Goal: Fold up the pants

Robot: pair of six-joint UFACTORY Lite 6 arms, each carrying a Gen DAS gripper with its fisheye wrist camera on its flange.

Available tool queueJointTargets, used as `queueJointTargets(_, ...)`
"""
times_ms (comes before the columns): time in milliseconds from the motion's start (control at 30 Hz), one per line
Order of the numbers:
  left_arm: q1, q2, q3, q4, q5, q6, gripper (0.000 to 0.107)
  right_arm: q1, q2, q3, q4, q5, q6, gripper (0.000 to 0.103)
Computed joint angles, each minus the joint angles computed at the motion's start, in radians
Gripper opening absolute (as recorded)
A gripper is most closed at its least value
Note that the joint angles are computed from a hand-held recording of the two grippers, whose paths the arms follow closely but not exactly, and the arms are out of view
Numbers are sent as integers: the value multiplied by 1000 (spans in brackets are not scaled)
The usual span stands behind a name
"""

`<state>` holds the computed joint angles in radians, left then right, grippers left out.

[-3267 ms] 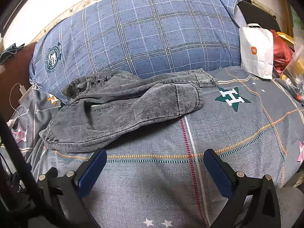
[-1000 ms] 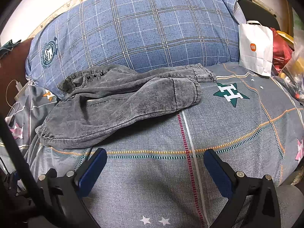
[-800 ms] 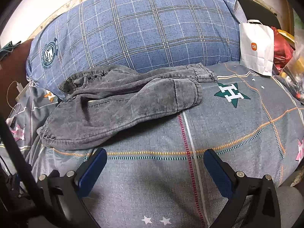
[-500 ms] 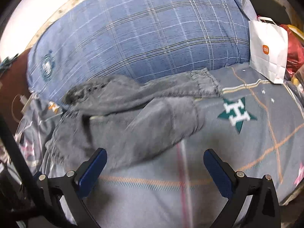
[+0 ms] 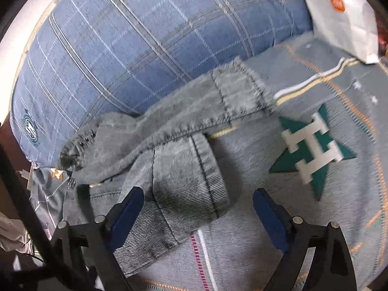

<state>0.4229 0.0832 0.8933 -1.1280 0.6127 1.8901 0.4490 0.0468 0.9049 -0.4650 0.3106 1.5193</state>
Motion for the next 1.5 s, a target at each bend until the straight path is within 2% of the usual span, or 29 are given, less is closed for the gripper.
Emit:
queueJointTargets(33, -2, 6, -2, 5, -3, 0, 103, -3, 32, 26, 60, 9, -72, 85)
queueJointTargets(100, 4, 23, 6, 20, 7, -10, 103, 10, 106, 91, 168, 49, -187, 45)
queueJointTargets(133, 8, 30, 14, 25, 17, -17, 103, 27, 128, 118, 177, 87, -193, 39)
queueJointTargets(167, 16, 27, 14, 13, 31, -6, 103, 54, 125, 141, 144, 144, -161, 29)
queueJointTargets(200, 25, 19, 8, 2, 43, 9, 103, 70, 99, 131, 104, 158, -119, 24)
queueJointTargets(267, 47, -4, -9, -24, 89, 58, 103, 110, -7, 90, -14, 174, 2, 22)
queueJointTargets(367, 78, -51, -46, -36, 173, 116, 103, 170, -133, 70, -104, 249, 80, 20)
queueJointTargets(467, 95, -102, -87, -62, 224, 173, 103, 242, -230, 86, -136, 372, 94, 20)
queueJointTargets(567, 43, -161, -123, -57, 211, 190, 103, 255, -262, 97, -119, 482, 89, 20)
queueJointTargets(667, -46, -156, -131, 15, 162, 159, 103, 145, -203, 68, 71, 429, -134, 20)
queueJointTargets(767, -134, -131, -155, 31, 58, 152, 101, 91, -89, 79, 188, 420, -274, 24)
queueJointTargets(833, -176, -106, -154, 18, -6, 149, 91, 56, -30, 88, 259, 402, -378, 26)
queueJointTargets(900, -202, -61, -114, 88, -8, 65, 71, 31, -45, 75, 290, 378, -416, 27)
queueJointTargets(933, -214, -47, -103, 114, -14, 28, 66, 28, -69, 65, 279, 368, -400, 31)
queueJointTargets(967, -227, -41, -99, 136, -35, -6, 56, 24, -103, 53, 264, 363, -375, 52)
queueJointTargets(1000, -224, -41, -97, 173, -24, -40, 47, 19, -138, 35, 237, 354, -336, 81)
queueJointTargets(1033, -221, -26, -81, 201, -5, -69, 42, 16, -161, 22, 209, 342, -303, 88)
queueJointTargets(1100, -207, -23, -80, 239, 25, -108, 16, -9, -181, -11, 237, 286, -322, 88)
queueJointTargets(1233, -204, -95, -150, 235, 20, -73, 13, -59, -90, -9, 489, 203, -548, 87)
queueJointTargets(1267, -204, -121, -174, 225, 12, -51, 13, -72, -50, 10, 500, 206, -576, 82)
queueJointTargets(1300, -220, -125, -181, 218, -4, -51, 13, -53, 1, 56, 469, 244, -561, 62)
queueJointTargets(1333, -222, -133, -188, 224, -5, -51, 12, -31, 10, 73, 434, 272, -523, 49)
queueJointTargets(1367, -222, -136, -187, 232, -1, -57, 8, -10, 27, 97, 387, 302, -476, 29)
queueJointTargets(1400, -205, -151, -186, 244, 33, -60, 6, 1, 20, 97, 365, 303, -451, 17)
queueJointTargets(1500, -155, -207, -180, 227, 119, -31, 7, 38, -61, 80, 238, 318, -301, 17)
